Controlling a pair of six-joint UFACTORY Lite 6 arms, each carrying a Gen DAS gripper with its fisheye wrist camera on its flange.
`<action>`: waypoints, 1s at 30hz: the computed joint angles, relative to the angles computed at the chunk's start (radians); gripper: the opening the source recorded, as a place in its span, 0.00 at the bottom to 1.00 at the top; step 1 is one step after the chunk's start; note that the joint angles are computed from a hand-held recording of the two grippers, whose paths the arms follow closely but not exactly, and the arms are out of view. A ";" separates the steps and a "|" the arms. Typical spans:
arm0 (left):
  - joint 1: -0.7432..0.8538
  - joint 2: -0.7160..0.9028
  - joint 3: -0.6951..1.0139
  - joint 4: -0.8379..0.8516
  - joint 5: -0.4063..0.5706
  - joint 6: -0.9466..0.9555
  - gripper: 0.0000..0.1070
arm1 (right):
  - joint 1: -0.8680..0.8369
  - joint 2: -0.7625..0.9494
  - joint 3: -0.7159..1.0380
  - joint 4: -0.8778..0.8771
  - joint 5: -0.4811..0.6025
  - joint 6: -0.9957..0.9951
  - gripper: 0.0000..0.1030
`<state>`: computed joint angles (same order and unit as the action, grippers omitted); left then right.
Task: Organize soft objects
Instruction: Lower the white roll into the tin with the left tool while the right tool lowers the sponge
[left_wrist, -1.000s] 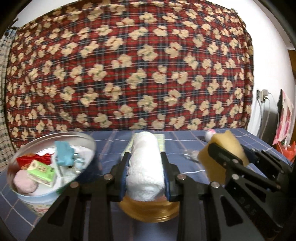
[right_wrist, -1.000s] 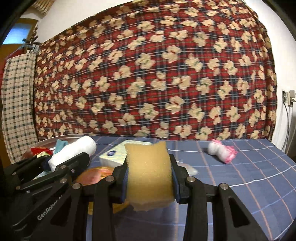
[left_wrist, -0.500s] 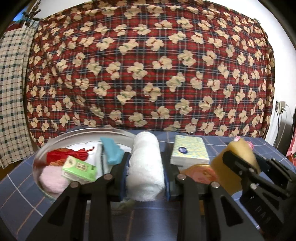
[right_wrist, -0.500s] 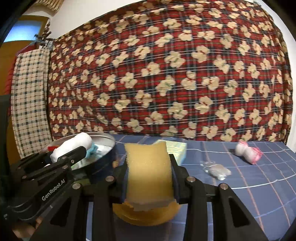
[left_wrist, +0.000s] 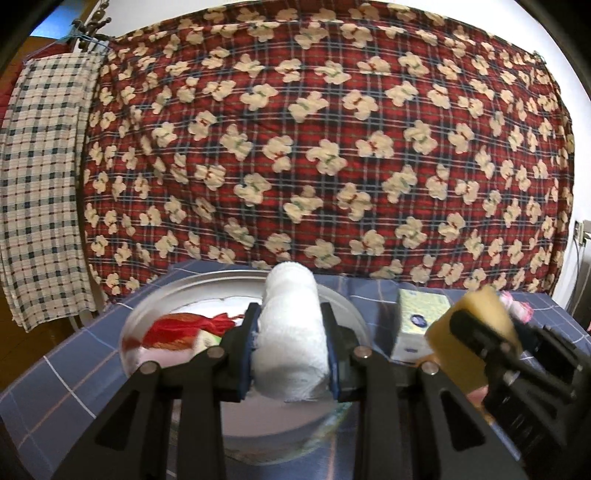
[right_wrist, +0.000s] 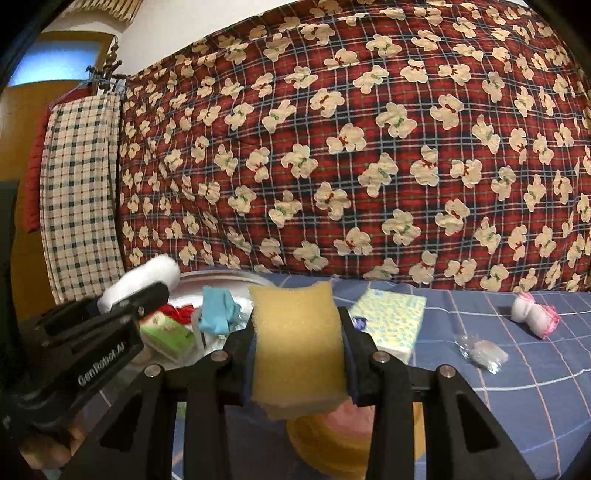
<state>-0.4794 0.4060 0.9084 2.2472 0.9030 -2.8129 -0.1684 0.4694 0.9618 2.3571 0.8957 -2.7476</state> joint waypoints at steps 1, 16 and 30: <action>0.014 -0.004 -0.001 0.003 -0.006 -0.001 0.28 | 0.013 -0.001 0.017 0.000 -0.006 0.021 0.39; 0.193 0.023 0.036 0.030 -0.099 -0.012 0.28 | 0.214 0.077 0.179 0.121 -0.068 0.074 0.39; 0.293 0.119 0.122 0.007 -0.185 0.026 0.28 | 0.353 0.249 0.423 0.164 -0.240 0.094 0.39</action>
<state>-0.1868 0.5251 1.0302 2.2539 0.7184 -2.7871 0.1849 0.7184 1.3847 2.5210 0.6555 -2.6534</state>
